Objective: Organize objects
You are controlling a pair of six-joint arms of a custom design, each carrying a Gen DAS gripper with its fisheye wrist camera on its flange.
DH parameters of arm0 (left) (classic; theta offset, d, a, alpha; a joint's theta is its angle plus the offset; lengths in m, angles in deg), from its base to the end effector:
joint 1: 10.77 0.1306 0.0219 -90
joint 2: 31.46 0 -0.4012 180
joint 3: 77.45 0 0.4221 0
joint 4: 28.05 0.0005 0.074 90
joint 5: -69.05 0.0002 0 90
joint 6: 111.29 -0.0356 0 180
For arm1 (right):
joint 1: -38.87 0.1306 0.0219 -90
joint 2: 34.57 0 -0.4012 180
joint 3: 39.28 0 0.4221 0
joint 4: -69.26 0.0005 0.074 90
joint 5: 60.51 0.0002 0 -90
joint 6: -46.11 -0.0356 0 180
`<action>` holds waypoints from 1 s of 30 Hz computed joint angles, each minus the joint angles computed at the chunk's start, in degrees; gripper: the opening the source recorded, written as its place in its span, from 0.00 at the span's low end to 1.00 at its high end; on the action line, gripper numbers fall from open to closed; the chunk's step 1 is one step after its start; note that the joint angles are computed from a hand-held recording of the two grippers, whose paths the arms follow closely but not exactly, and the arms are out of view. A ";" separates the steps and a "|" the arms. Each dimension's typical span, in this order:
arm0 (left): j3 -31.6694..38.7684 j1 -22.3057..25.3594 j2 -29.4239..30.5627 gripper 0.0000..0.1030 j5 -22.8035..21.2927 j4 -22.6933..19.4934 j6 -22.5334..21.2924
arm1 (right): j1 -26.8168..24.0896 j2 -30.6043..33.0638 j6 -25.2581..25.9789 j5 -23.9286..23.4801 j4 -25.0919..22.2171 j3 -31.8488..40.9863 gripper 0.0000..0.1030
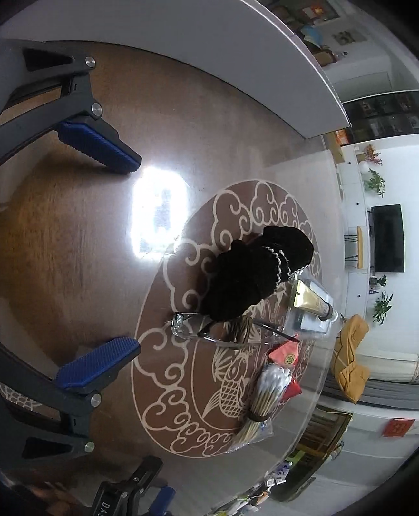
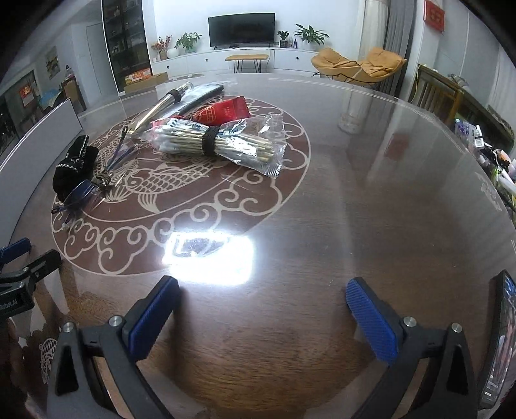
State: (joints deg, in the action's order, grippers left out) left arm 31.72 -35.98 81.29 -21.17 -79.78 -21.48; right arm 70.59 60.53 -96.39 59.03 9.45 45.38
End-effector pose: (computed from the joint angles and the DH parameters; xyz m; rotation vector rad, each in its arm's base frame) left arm 0.5975 -0.2817 0.3840 0.5579 2.4827 -0.1674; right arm 0.4416 0.2517 0.3549 0.5727 2.4769 -0.2003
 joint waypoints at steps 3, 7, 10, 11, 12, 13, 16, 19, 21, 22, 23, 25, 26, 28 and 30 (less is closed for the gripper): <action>-0.26 0.12 -0.04 1.00 0.20 0.31 0.01 | -0.35 0.27 0.61 -0.18 0.61 0.09 1.00; 0.13 0.02 0.41 1.00 -0.05 0.45 0.20 | -0.20 0.48 0.44 -0.09 0.38 0.43 1.00; 0.16 0.01 0.45 1.00 -0.06 0.48 0.20 | -0.22 0.48 0.48 -0.10 0.41 0.41 1.00; 0.13 0.02 0.43 1.00 -0.04 0.48 0.18 | -0.22 0.48 0.48 -0.10 0.41 0.41 1.00; 0.11 0.02 0.41 1.00 -0.04 0.47 0.18 | -0.22 0.48 0.48 -0.10 0.41 0.41 1.00; 0.11 0.02 0.41 1.00 -0.04 0.47 0.18 | -0.23 0.49 0.49 -0.11 0.43 0.41 1.00; 0.08 0.01 0.40 1.00 -0.04 0.50 0.18 | -0.20 0.50 0.46 -0.09 0.44 0.41 1.00; 0.06 0.00 0.39 1.00 -0.04 0.51 0.20 | -0.25 0.51 0.53 -0.10 0.48 0.40 1.00; 0.03 0.00 0.37 1.00 -0.04 0.55 0.22 | -0.24 0.51 0.53 -0.09 0.49 0.39 1.00; 0.03 0.00 0.37 1.00 -0.04 0.55 0.22 | -0.26 0.50 0.57 -0.10 0.51 0.38 1.00; 0.03 -0.01 0.38 1.00 -0.03 0.56 0.23 | -0.26 0.50 0.57 -0.10 0.51 0.38 1.00; 0.00 0.00 0.36 1.00 -0.02 0.57 0.22 | -0.27 0.51 0.57 -0.10 0.53 0.38 1.00; 0.00 0.00 0.37 1.00 -0.02 0.58 0.23 | -0.27 0.51 0.57 -0.10 0.53 0.38 1.00; -0.02 0.00 0.35 1.00 -0.02 0.59 0.22 | -0.29 0.52 0.60 -0.11 0.54 0.38 1.00; -0.04 0.01 0.35 1.00 -0.01 0.61 0.21 | -0.29 0.53 0.59 -0.11 0.57 0.37 1.00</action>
State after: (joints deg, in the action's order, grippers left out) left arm 31.69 -35.97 81.64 -21.18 -79.17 -21.27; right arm 70.30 61.06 -95.80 58.92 10.02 45.75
